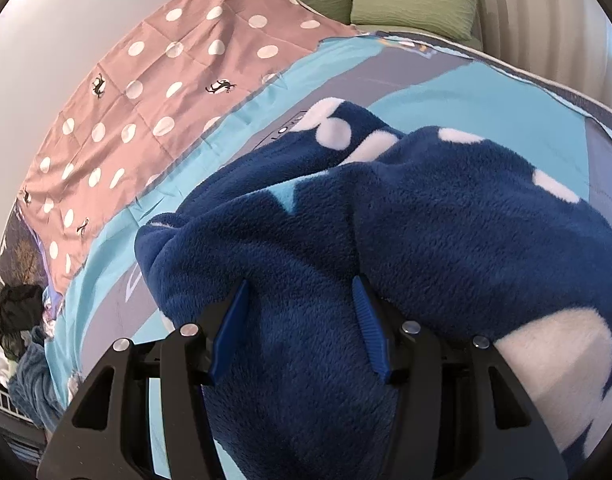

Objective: Fold small clothes

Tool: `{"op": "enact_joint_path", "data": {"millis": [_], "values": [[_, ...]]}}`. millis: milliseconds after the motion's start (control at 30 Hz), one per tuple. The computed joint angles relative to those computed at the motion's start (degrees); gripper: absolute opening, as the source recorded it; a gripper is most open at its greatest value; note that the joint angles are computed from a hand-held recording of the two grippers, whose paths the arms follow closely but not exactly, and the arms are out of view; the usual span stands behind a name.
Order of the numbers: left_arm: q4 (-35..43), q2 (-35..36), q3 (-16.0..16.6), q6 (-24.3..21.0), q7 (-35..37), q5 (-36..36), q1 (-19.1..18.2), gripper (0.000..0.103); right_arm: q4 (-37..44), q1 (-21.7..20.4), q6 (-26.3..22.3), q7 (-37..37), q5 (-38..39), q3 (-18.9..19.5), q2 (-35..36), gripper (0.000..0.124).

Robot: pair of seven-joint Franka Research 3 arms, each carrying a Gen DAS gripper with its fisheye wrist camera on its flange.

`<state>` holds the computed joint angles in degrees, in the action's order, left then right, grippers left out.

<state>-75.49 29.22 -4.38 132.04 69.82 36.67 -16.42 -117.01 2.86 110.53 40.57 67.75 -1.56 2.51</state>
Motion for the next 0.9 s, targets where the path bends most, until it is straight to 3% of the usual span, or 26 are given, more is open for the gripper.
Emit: {"op": "enact_joint_path", "data": {"millis": [100,167,300,400,500,567,600,733,833,900], "values": [[-0.46,-0.22,0.15,0.45,-0.55,0.44,-0.13,0.053,-2.79,-1.54,-1.27,0.20,8.68,-1.28,-1.06,0.003],[0.01,0.06,0.00,0.24,-0.29,0.07,-0.01,0.053,-2.33,-1.52,-4.64,1.35,12.04,-0.91,0.81,0.003],[-0.82,-0.22,0.46,1.04,-0.59,1.38,-0.39,0.053,-2.89,0.16,-4.98,-0.20,10.23,1.01,1.19,0.003],[-2.20,-0.99,0.23,2.58,-1.91,0.66,0.27,0.053,-0.67,-1.23,-9.84,1.18,7.95,-0.04,2.56,0.003],[-1.83,-0.76,0.62,2.03,-2.79,2.04,-0.45,0.053,-6.47,-2.67,-3.35,-1.76,4.53,-1.77,-4.89,0.006],[-2.14,-0.90,0.50,2.42,-2.92,2.12,-0.27,0.053,-9.51,-3.12,0.98,-2.97,3.33,-2.92,-8.83,0.029],[-2.23,-0.95,0.41,2.61,-2.90,1.97,-0.11,0.053,-10.39,-3.33,2.71,-2.79,3.09,-3.56,-10.24,0.033],[-2.79,-1.24,0.51,3.09,-3.55,2.48,-0.19,0.053,-10.43,-4.17,3.53,-2.03,4.36,-6.20,-11.51,0.035],[-4.01,-2.02,0.70,3.87,-4.72,3.30,-0.28,0.053,-5.27,-4.27,2.19,-1.48,5.93,-8.03,-7.68,0.035],[-5.61,-3.10,0.78,5.02,-5.97,4.08,-0.24,0.053,-3.55,-5.22,2.01,-2.43,7.19,-6.89,-7.03,0.036]]}}
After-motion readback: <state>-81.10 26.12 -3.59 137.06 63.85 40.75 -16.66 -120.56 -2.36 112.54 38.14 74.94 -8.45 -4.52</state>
